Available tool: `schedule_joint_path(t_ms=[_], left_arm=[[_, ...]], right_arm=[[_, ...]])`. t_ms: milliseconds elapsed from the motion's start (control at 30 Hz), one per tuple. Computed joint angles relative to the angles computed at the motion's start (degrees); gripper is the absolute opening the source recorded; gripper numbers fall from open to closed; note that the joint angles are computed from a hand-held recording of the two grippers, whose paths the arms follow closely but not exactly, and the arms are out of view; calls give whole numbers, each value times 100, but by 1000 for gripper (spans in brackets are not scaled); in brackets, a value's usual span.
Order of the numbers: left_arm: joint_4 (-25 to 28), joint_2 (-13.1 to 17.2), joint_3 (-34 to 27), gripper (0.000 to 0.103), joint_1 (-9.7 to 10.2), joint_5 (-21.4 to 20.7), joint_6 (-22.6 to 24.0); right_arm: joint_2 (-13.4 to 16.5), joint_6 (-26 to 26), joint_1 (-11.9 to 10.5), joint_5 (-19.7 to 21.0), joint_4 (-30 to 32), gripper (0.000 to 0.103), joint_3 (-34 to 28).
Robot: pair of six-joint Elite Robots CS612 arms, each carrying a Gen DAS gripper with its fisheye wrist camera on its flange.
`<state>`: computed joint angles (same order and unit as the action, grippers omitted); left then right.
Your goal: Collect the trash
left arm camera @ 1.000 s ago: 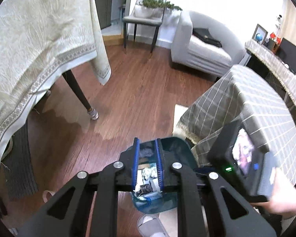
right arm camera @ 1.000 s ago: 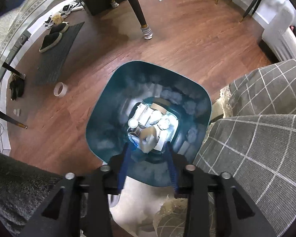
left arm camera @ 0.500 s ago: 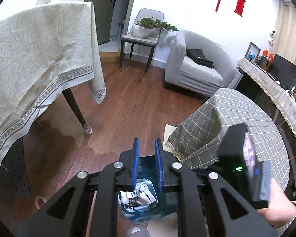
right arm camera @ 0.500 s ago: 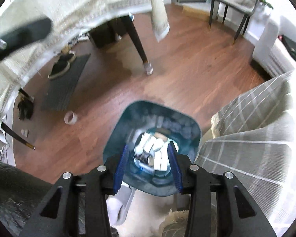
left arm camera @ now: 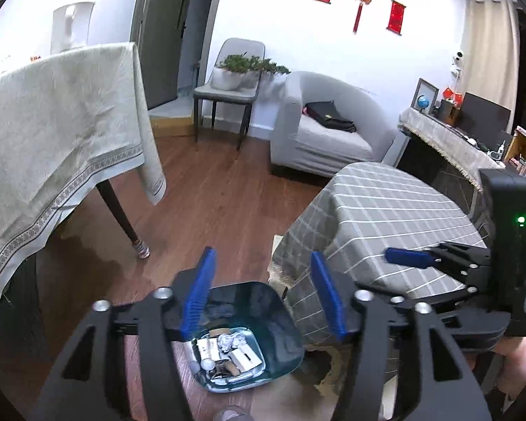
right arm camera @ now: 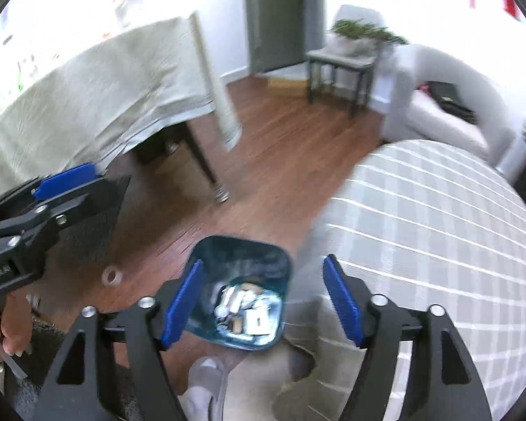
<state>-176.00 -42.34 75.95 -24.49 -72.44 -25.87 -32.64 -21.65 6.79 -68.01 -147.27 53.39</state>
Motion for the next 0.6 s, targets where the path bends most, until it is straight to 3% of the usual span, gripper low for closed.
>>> schedule_joint_path(t_ms=[67,233,367,500,600], left_arm=[[-117,-33,52,79,-52,52,35],[-367,-179,287,94,-207,311,178],[-570,-315,507,98,-332,579,159],[-365,-392,603,100,-447,929,261],[-230,-410,653,100,-500,1091,203]], right_arm=[[-111,320,-92,-65,-336,75,233],[-438,1093,-309,-217,-1129,90,894],[-754,1339,-460,-514,-1794,99,1513],[-993,1512,-583,-770,-2249,99,1999],[-1165,1785,-723,-703,-2448,99,2309]])
